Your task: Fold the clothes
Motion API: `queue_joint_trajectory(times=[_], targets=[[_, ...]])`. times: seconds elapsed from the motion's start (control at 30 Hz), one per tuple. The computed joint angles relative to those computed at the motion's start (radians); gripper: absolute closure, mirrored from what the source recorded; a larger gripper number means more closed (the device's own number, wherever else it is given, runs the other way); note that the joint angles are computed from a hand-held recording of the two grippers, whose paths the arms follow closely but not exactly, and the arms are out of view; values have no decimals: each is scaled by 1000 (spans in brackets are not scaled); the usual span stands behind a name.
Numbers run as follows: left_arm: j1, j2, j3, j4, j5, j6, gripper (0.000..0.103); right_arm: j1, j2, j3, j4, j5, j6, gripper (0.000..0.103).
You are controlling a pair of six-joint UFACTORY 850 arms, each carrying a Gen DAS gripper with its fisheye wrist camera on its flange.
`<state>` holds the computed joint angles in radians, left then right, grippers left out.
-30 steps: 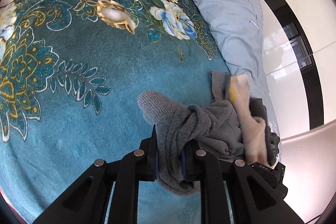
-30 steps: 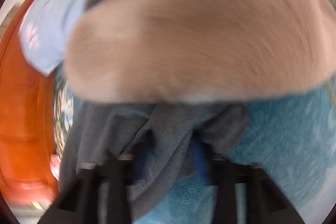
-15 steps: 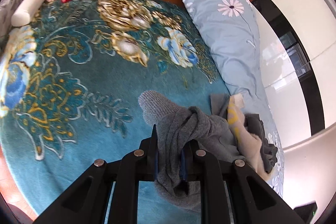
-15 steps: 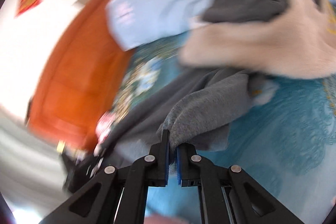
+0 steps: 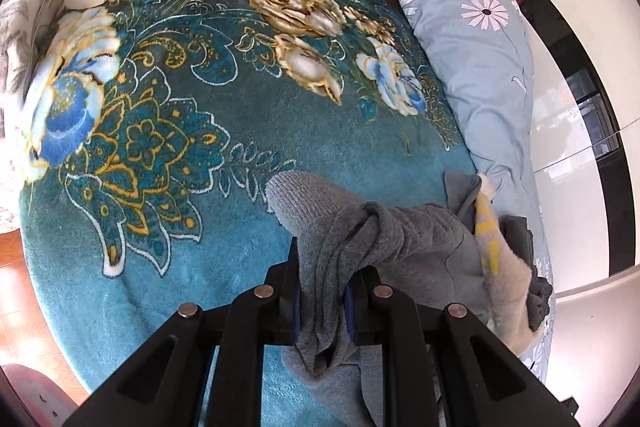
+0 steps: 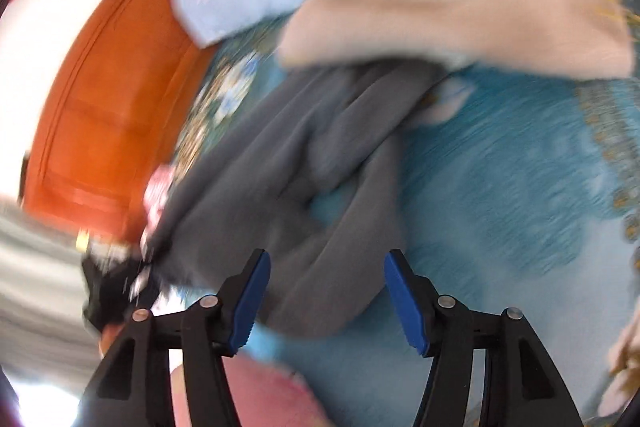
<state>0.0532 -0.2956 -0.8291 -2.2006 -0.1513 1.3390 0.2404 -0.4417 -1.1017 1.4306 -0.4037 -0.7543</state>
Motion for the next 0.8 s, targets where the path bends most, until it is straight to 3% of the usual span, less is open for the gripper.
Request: queue_joint_trajectory(times=[0.1, 0.2, 0.37, 0.43, 0.47, 0.57, 0.67, 0.8], targets=[[6, -4, -2, 61, -13, -54, 86, -32, -112, -97, -55, 22, 145, 38], [14, -6, -2, 115, -28, -100, 86, -45, -217, -184, 43, 9, 177, 37], [21, -4, 1, 110, -41, -68, 86, -10, -365, -359, -20, -39, 352, 38], [25, 2, 7, 112, -49, -66, 86, 10, -412, -426, -141, -73, 481, 55], [27, 6, 11, 116, -53, -69, 86, 20, -420, -441, -151, -74, 495, 78], [28, 30, 24, 81, -55, -21, 86, 31, -414, -442, -19, -73, 378, 84], [20, 60, 32, -13, -15, 62, 86, 31, -369, -407, 250, -144, 90, 85], [16, 90, 32, 47, -6, 8, 86, 40, -293, -386, 380, -214, -142, 86]])
